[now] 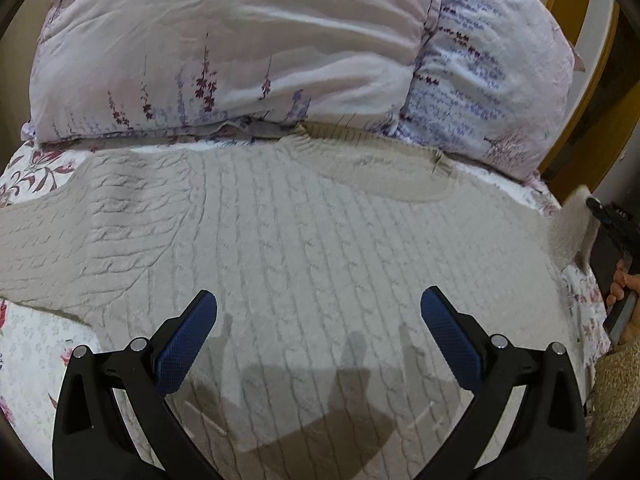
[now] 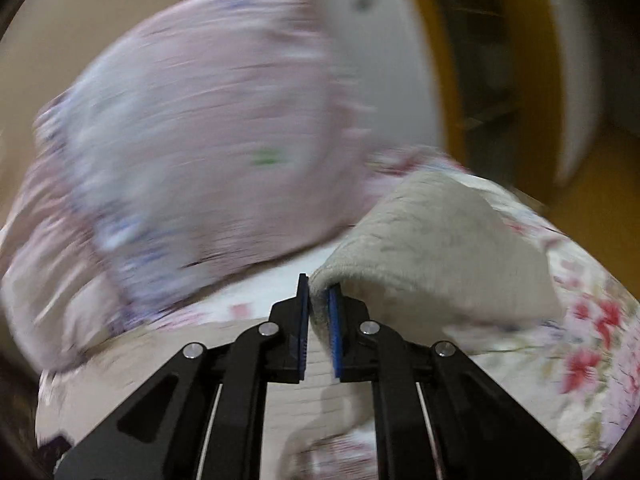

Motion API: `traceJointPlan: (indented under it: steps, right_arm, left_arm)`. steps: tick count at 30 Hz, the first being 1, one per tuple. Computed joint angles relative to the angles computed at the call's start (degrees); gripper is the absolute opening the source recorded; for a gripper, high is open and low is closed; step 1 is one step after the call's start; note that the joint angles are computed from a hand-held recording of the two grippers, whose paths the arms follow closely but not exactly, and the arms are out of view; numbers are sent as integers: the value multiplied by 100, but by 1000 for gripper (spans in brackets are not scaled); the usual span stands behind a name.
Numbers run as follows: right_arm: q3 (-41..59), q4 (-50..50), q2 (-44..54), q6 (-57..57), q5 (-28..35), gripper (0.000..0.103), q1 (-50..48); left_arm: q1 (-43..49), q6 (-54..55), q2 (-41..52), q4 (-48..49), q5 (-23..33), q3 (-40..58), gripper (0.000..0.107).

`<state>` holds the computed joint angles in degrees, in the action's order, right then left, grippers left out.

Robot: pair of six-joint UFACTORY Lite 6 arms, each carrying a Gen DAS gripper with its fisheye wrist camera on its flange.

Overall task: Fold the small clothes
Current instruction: 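Grasp a sweater sleeve with the right gripper and fold it across the body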

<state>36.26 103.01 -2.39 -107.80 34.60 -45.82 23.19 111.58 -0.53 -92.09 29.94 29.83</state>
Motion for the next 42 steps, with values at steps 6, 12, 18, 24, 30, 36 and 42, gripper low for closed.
traceJointPlan:
  steps: [6, 12, 18, 24, 30, 36, 42]
  right_arm:
    - [-677, -84, -456, 95, -271, 9, 1982]
    - [-843, 944, 338, -652, -890, 13, 3108]
    - [-768, -495, 254, 895, -55, 58, 2164]
    - [168, -1135, 1589, 2137, 1117, 55, 622]
    - [570, -771, 1856, 2480, 510, 25, 516]
    - [64, 1664, 669, 64, -1192, 12, 1735]
    - [-388, 4741, -687, -3534, -1907, 11, 4092]
  left_arm:
    - [188, -161, 140, -28, 432, 54, 102]
    - [226, -147, 127, -21, 641, 61, 102]
    - [191, -857, 490, 470, 863, 413, 102]
    - [330, -1368, 912, 848, 1181, 739, 102]
    - [463, -1603, 1171, 1047, 1451, 943, 102]
    - [719, -1807, 1410, 1245, 1879, 1190, 100]
    - [977, -2227, 1883, 1453, 2510, 1630, 94]
